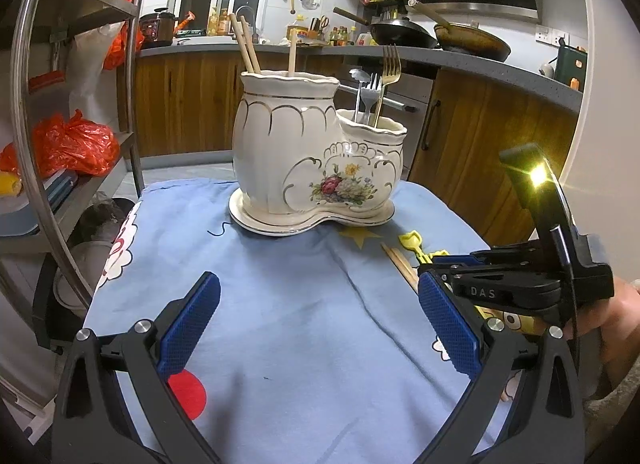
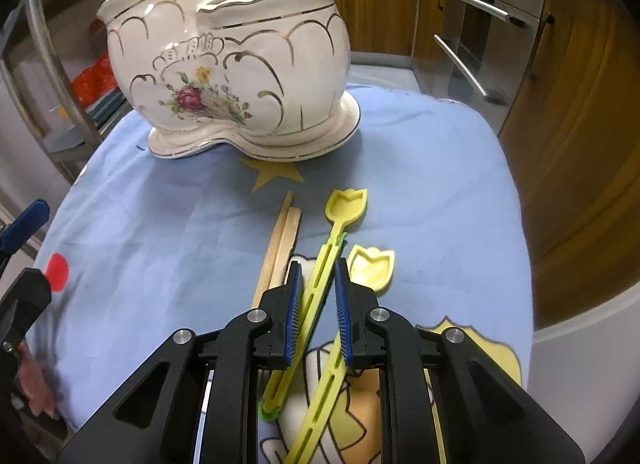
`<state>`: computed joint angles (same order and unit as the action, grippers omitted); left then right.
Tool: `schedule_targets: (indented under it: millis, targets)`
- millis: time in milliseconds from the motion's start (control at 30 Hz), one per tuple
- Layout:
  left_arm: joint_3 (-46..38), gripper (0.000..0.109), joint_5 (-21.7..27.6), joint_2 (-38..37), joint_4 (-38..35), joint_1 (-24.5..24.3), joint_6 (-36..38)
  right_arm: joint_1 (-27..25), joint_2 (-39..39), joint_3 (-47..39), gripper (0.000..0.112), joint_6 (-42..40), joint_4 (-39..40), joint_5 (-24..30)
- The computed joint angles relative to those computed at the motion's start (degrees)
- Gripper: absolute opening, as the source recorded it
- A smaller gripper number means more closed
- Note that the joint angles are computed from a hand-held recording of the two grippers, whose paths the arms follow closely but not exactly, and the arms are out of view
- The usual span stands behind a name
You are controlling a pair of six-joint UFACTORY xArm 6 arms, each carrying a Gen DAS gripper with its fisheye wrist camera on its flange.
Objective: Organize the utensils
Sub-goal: 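Grasp a yellow plastic tulip-ended utensil with the right tool, then grasp another wooden chopstick with the left tool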
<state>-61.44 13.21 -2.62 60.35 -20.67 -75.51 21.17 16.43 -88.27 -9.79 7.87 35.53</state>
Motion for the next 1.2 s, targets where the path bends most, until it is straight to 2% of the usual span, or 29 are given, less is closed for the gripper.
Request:
schedule_targets:
  millis: [133, 267, 400, 500, 533, 600, 667, 733, 800, 900, 1167, 1200]
  targets:
    - [-0.3, 0.097, 1.3, 0.2, -2.3, -0.6, 2.5, -0.1, -1.2, 1.9, 0.011, -2.1, 2.7, -2.0]
    - [-1.8, 0.097, 4.0, 1.1, -6.9, -2.1, 6.5, -0.8, -4.8, 5.8, 0.011, -8.1, 11.3, -5.0]
    - [-5.2, 0.097, 8.1, 3.8, -14.5, -4.3, 12.7, -2.4, -8.2, 8.9, 0.011, -17.4, 23.0, -6.2]
    - [-8.7, 0.097, 11.1, 7.0, -21.3, -6.2, 18.2, -3.2, -10.1, 10.7, 0.011, -21.1, 26.4, -7.0]
    - [-9.7, 0.094, 12.2, 7.9, -22.9, -6.7, 19.4, -3.6, -10.6, 11.2, 0.011, -22.1, 27.2, -7.4]
    - [-12.4, 0.078, 14.3, 10.4, -28.5, -7.8, 23.4, -4.1, -11.8, 12.7, 0.011, -24.8, 29.6, -8.4]
    - [-14.7, 0.070, 16.4, 12.4, -32.3, -8.7, 26.2, -4.6, -12.6, 13.6, 0.011, -27.1, 31.6, -8.9]
    - [-16.6, 0.067, 18.3, 14.0, -34.3, -9.4, 27.3, -5.1, -13.2, 14.2, 0.011, -29.0, 33.4, -8.8]
    - [-18.1, 0.066, 19.9, 15.0, -34.8, -10.1, 27.5, -5.7, -13.7, 14.6, 0.011, -31.5, 35.8, -8.7]
    - [-20.6, 0.064, 24.2, 16.4, -32.0, -11.1, 25.9, -5.8, -14.3, 15.6, 0.011, -33.9, 37.7, -9.4]
    - [-27.2, 0.064, 31.2, 20.6, -28.8, -12.3, 25.6, -6.9, -15.0, 16.4, 0.011, -38.9, 42.6, -8.5]
    - [-28.5, 0.058, 31.7, 21.4, -28.7, -12.3, 26.5, -7.0, -14.9, 16.4, 0.011, -39.0, 42.8, -8.3]
